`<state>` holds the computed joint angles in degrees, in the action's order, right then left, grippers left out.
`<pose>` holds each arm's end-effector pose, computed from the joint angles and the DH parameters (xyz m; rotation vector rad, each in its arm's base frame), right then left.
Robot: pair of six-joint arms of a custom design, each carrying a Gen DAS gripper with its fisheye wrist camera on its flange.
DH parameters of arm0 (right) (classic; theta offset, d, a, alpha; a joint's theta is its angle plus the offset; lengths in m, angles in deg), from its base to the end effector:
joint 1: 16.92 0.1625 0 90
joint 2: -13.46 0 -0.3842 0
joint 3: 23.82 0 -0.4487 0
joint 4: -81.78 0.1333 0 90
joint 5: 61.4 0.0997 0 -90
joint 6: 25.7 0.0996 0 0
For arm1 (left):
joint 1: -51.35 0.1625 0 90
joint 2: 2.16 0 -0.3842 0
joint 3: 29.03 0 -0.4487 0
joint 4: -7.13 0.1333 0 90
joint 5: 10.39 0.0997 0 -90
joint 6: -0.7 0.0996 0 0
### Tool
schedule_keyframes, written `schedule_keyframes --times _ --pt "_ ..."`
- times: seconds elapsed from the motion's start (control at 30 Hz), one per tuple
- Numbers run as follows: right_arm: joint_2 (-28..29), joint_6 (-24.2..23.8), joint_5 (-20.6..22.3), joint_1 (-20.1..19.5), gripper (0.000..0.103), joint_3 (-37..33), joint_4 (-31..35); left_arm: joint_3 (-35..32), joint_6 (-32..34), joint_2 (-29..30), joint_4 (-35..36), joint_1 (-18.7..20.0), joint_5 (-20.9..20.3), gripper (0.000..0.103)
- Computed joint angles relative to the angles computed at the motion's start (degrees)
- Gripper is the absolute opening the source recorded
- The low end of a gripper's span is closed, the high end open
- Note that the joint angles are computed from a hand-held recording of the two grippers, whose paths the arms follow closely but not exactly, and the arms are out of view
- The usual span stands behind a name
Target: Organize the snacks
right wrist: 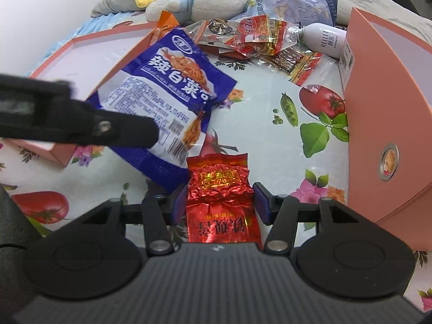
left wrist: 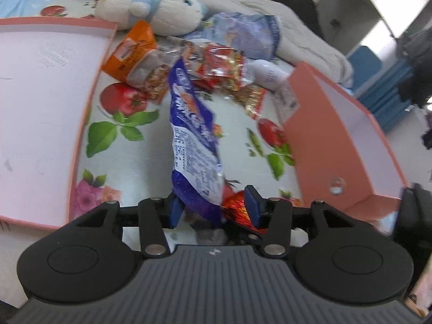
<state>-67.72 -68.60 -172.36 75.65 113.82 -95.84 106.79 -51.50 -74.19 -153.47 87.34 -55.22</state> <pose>0.1173 -0.4354 0.1402 0.8715 -2.4230 0.5091 -0.2232 -0.4142 0.0675 -0.0232 2.5962 -0.9561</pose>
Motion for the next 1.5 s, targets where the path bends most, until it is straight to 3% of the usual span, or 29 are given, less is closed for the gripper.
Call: schedule_keyframes --times 0.23,0.37,0.47,0.57,0.77,0.93,1.13,1.3,1.4,1.5 --pt "-0.7 -0.2 0.1 -0.8 0.055 0.1 -0.4 -2.2 -5.4 -0.5 10.3 0.8 0.3 0.054" --pt "-1.1 -0.5 0.1 -1.3 0.055 0.0 -0.7 -3.6 -11.6 -2.0 21.7 -0.7 2.6 0.079" --pt "-1.1 -0.7 0.2 -1.6 0.055 -0.1 -0.9 -3.9 -12.4 -2.4 25.3 -1.8 4.9 0.089" --pt "-1.0 -1.0 0.1 -1.7 0.055 -0.1 -1.4 -5.8 -10.9 -0.8 27.8 -1.4 6.1 0.090" --pt "-1.8 -1.6 0.2 -2.0 0.055 0.3 -1.7 -10.0 -6.7 4.0 25.9 1.2 7.3 0.098" --pt "-2.3 -2.1 0.6 -2.3 0.055 0.5 -2.5 -13.5 -4.6 7.9 25.8 3.8 8.1 0.099" --pt "-2.9 -2.4 1.3 -2.3 0.055 0.6 -2.0 -16.5 -4.1 10.8 29.2 6.0 8.5 0.099" --pt "-3.6 -2.1 2.3 -2.6 0.055 0.7 -1.4 -16.1 -0.3 12.1 27.3 5.9 10.2 0.099" --pt "-3.4 -2.1 2.4 -2.6 0.055 0.6 -1.6 -16.1 -2.3 11.6 26.6 6.9 7.4 0.098" --pt "-3.4 -1.8 2.5 -2.5 0.055 0.4 -1.3 -15.6 -2.2 11.4 25.9 6.4 7.5 0.091"
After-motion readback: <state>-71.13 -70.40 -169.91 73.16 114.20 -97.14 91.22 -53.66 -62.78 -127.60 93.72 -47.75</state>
